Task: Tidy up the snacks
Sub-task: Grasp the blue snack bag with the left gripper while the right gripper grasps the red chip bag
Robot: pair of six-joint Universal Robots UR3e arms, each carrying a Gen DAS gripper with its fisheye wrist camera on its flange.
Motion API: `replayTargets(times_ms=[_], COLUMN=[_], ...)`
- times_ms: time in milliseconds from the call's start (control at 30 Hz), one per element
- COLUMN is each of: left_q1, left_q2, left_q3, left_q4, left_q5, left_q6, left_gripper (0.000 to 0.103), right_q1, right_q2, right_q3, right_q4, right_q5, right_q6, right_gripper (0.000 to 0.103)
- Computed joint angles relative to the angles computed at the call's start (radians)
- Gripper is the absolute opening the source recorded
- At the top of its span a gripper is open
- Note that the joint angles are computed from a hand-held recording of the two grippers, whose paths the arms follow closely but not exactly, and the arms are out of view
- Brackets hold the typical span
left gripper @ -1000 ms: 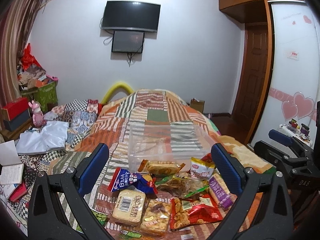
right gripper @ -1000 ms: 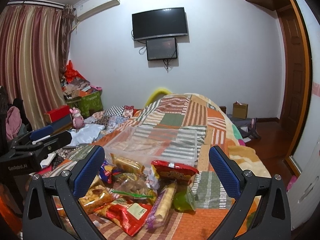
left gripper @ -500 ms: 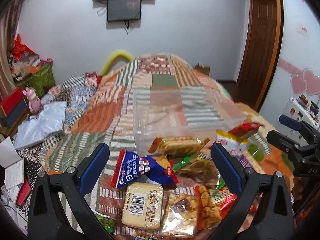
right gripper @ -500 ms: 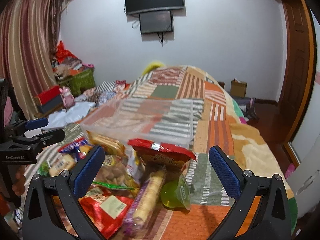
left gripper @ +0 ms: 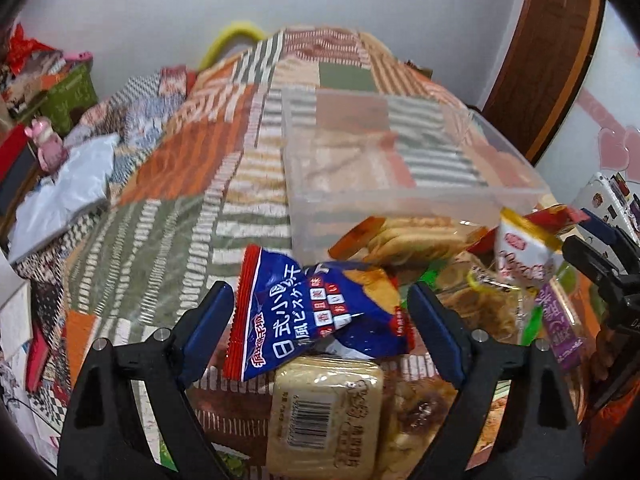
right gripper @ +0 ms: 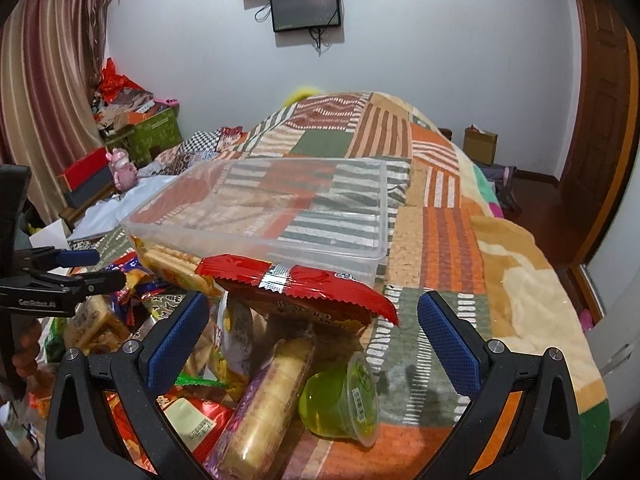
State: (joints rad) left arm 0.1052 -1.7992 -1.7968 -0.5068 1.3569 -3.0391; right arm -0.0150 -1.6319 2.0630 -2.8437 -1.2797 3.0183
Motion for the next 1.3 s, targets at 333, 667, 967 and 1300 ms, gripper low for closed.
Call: replayTargets(times_ms=[333, 667, 967, 1300], left_q1=[0.009, 0.058, 0.048, 0.062], left_q2=[-0.05, -0.076, -0.034, 0.072], left_q3=[0.044, 0.098, 0.048, -0.036], left_q4=[-0.037, -0.206, -0.159, -0.108], left_q5=[-0.011, -0.124, -0.111, -0.096], left_q6=[0.023, 0.078, 0.058, 0.059], left_gripper=[0.091, 0.09, 0.077, 0.066], right_q1=[0.014, -0.013, -0.013, -0.041], right_q2=[0.068, 0.055, 0.022, -0.044], right_q3=[-0.086, -0.076, -0.055, -0.028], right_q4=[0.066, 0.078, 0.046, 0.039], right_q5=[0.014, 0.044, 0.016, 0.031], right_q6=[0.006, 0.035, 0.037, 0.036], right_gripper=[0.093, 0.08, 0.073, 0.071])
